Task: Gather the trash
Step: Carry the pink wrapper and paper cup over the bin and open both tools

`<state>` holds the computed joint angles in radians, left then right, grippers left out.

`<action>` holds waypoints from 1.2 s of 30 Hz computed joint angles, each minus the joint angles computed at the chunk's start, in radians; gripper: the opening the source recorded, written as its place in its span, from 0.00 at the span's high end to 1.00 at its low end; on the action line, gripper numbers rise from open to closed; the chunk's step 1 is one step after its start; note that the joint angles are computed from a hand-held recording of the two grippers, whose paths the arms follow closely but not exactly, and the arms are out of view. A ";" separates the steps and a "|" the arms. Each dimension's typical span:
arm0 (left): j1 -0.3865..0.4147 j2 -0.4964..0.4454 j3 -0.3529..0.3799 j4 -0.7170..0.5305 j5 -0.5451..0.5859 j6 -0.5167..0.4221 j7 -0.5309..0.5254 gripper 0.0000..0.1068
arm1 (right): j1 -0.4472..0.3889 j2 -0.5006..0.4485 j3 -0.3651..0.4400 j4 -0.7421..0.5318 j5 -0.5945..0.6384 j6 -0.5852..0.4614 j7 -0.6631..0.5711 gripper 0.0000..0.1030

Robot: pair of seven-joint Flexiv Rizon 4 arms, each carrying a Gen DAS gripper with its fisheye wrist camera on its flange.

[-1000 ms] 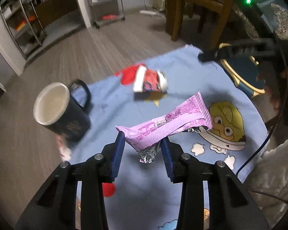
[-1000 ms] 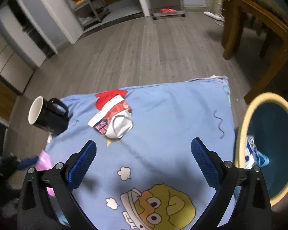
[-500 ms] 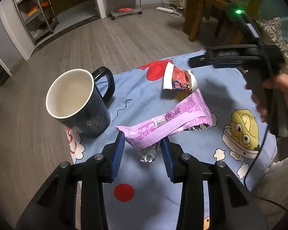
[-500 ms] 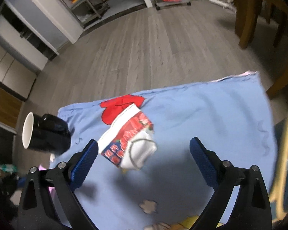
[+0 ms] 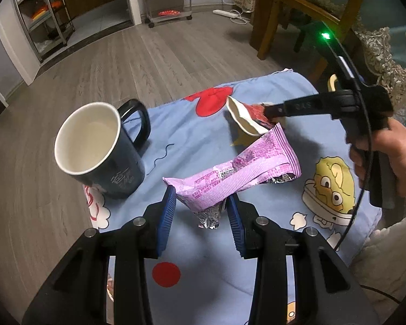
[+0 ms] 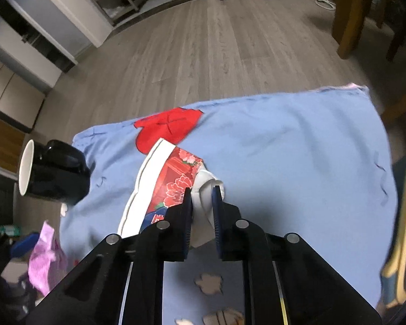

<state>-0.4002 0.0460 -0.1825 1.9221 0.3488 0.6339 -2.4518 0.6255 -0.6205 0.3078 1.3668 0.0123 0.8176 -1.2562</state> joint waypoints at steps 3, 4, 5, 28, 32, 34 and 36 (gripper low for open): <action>-0.003 -0.009 -0.006 -0.017 0.010 0.009 0.001 0.65 | -0.010 0.062 -0.001 0.053 0.005 0.011 0.017 0.85; -0.004 -0.013 -0.009 -0.027 0.016 0.011 0.001 0.65 | -0.008 0.085 -0.007 0.074 -0.008 0.017 0.020 0.85; -0.007 -0.015 -0.010 -0.033 0.022 0.012 -0.001 0.65 | -0.004 0.108 -0.014 0.097 -0.027 0.025 0.022 0.85; -0.232 -0.315 -0.031 -0.452 0.160 -0.016 0.031 0.65 | -0.298 0.570 -0.119 0.533 0.016 0.240 0.001 0.85; -0.273 -0.433 -0.011 -0.586 0.126 -0.024 0.070 0.65 | -0.326 0.506 -0.122 0.483 0.076 0.184 -0.009 0.85; -0.288 -0.483 0.001 -0.644 0.101 -0.026 0.091 0.65 | -0.337 0.482 -0.121 0.468 0.096 0.175 -0.013 0.85; -0.302 -0.539 0.014 -0.717 0.075 -0.040 0.119 0.65 | -0.347 0.471 -0.119 0.461 0.106 0.177 -0.013 0.85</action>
<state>-0.7019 -0.4928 -0.1685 1.2048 0.4237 0.5943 -2.3331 0.2788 -0.1500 0.1890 1.8273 0.1182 0.9944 -1.2693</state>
